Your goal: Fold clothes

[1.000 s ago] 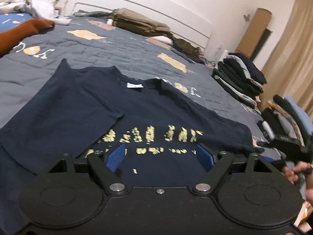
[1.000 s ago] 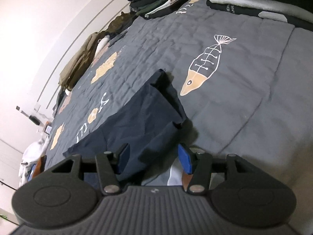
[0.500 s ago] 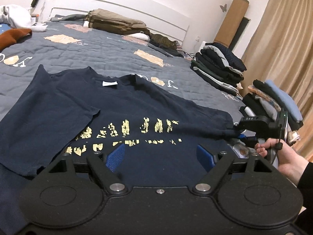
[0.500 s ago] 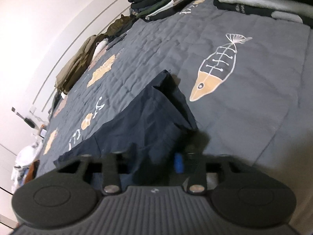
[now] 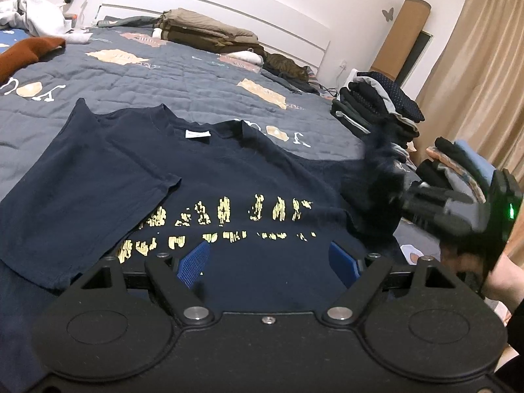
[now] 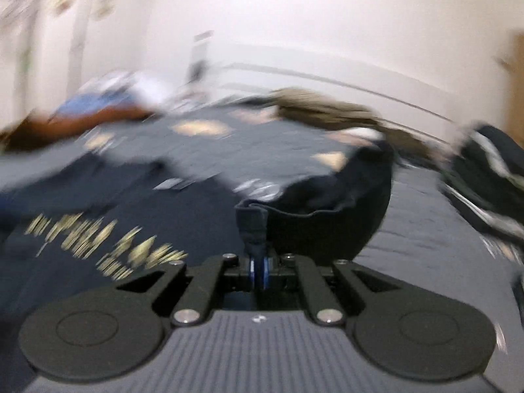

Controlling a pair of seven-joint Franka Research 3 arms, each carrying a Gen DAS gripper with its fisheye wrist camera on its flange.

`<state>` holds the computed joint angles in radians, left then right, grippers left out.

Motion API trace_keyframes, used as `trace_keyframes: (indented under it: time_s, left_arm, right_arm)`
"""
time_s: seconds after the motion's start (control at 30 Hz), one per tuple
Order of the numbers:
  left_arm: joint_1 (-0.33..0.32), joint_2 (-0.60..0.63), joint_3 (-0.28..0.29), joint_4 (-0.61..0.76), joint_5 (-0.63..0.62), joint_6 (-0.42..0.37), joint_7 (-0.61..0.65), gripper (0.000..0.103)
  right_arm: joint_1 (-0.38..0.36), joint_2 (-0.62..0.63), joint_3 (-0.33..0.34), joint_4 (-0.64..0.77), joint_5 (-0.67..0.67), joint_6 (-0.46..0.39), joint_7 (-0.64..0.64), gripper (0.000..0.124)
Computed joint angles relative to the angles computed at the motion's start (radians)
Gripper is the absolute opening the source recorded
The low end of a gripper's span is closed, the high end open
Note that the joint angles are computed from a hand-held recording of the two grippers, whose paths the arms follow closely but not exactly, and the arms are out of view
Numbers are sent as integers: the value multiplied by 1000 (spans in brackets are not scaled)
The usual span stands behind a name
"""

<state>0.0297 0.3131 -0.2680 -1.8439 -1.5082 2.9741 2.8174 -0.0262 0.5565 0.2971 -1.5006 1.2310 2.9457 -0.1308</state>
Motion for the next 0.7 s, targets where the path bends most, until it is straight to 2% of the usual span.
trace_keyframes:
  time_s: [0.07, 0.13, 0.23, 0.37, 0.47, 0.6, 0.7]
  left_arm:
    - [-1, 1, 1, -1, 8, 2, -8, 79]
    - [-1, 3, 1, -1, 25, 5, -26, 79]
    - [3, 7, -5, -1, 49, 10, -49, 79]
    - [14, 14, -17, -2, 76, 16, -69, 79]
    - [31, 27, -32, 11, 52, 10, -46, 80]
    - [40, 55, -32, 54, 4, -13, -13, 79]
    - [44, 96, -33, 122, -45, -37, 58, 79]
  right_arm:
    - [48, -26, -80, -43, -175, -99, 123, 5]
    - [74, -43, -129, -72, -317, -180, 206, 5]
    - [70, -64, -132, -104, -389, -217, 237, 10]
    - [44, -77, -127, -86, -395, -285, 301, 25]
    - [6, -89, -106, -74, -315, -324, 308, 39]
    - [-18, -71, -103, -24, -218, -383, 344, 46]
    - [-9, -43, -123, 27, -197, -395, 468, 48]
